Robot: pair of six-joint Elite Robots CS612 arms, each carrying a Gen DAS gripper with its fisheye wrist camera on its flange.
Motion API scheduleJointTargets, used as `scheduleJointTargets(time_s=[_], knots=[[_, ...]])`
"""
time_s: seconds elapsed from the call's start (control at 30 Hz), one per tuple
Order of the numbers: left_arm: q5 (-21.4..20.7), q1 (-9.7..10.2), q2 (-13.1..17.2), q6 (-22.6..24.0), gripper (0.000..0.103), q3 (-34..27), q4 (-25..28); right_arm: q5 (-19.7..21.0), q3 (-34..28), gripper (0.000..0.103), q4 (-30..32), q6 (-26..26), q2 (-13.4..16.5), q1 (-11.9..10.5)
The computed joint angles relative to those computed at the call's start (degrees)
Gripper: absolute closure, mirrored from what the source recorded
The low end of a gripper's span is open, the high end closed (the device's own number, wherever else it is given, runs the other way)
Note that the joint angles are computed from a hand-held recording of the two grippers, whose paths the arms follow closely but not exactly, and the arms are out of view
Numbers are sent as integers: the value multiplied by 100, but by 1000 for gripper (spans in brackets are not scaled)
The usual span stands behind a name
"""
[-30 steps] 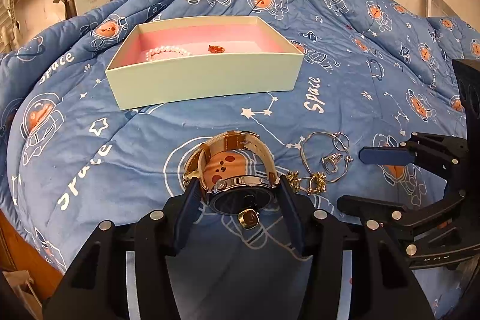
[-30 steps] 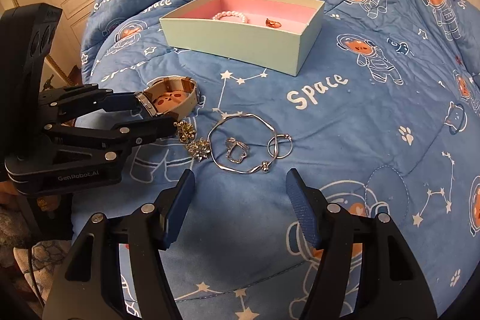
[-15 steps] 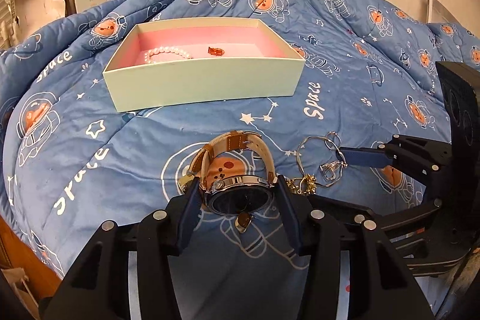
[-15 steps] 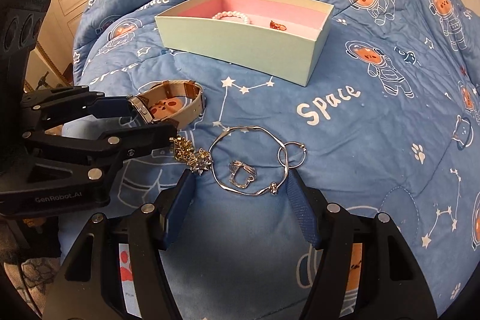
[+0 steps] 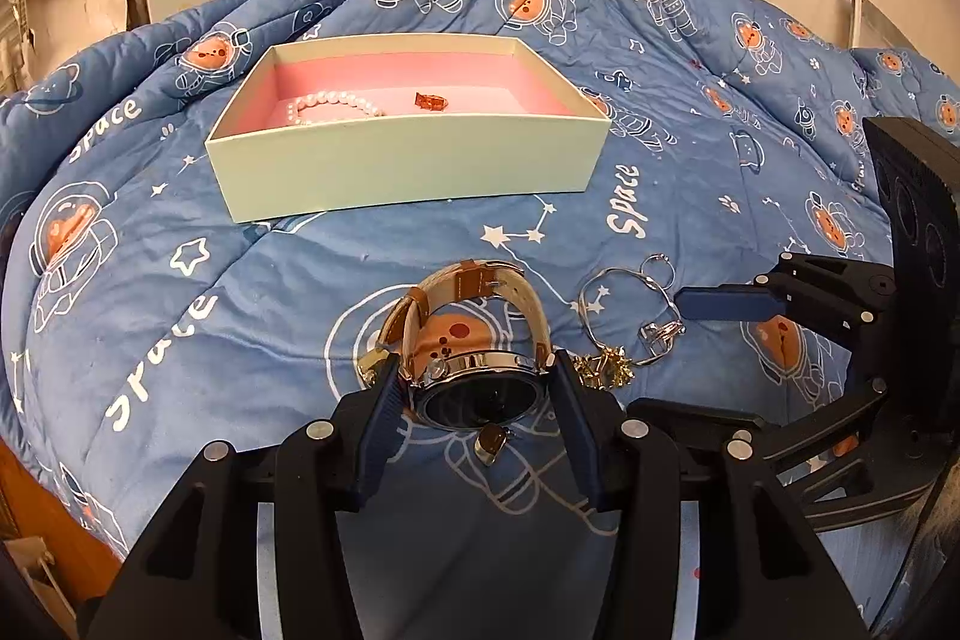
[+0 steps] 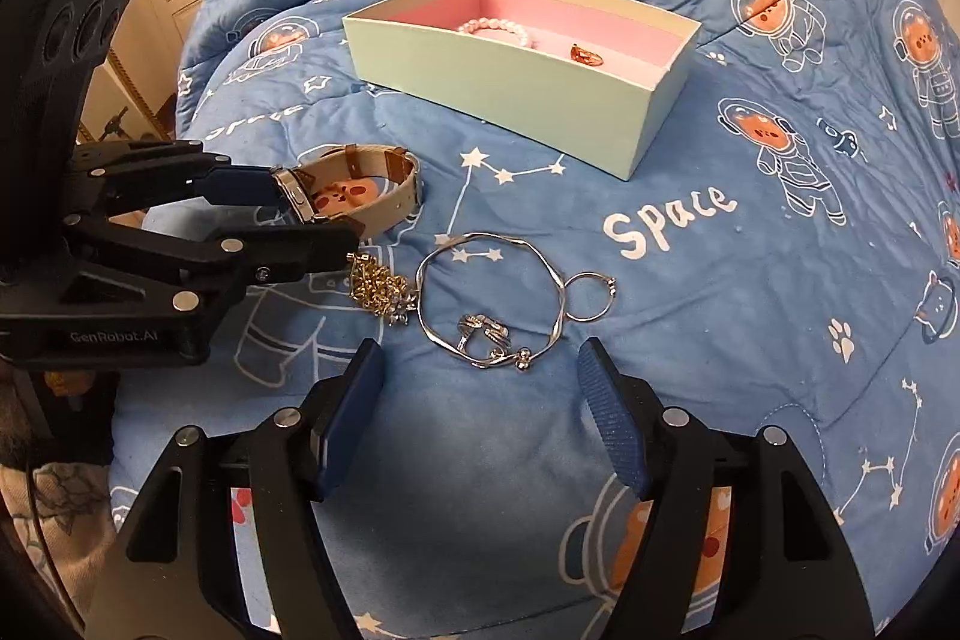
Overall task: Organize jewelry
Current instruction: 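Grasp the brown-strap watch with left gripper while right gripper approaches the silver bangle, then grasp the silver bangle with right gripper while left gripper lifts the watch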
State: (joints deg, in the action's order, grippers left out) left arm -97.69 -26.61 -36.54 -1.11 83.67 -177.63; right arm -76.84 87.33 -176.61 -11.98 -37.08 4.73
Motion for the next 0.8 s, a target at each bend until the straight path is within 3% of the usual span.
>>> scheduleJointTargets(time_s=[0.23, 0.33, 0.43, 0.8], knots=[[-45, 11, 6, -13, 55, -18, 35, 318, -341, 36, 340, -831, 127, -50], [-68, 16, 10, 0, 55, -24, 35, 495, -452, 44, 543, -1133, 160, -77], [-101, 25, 11, -7, 55, -28, 31, 567, -471, 52, 631, -1103, 149, -97], [-270, 39, -52, 56, 56, 63, -63, 673, -183, 52, 253, -296, 36, -166]])
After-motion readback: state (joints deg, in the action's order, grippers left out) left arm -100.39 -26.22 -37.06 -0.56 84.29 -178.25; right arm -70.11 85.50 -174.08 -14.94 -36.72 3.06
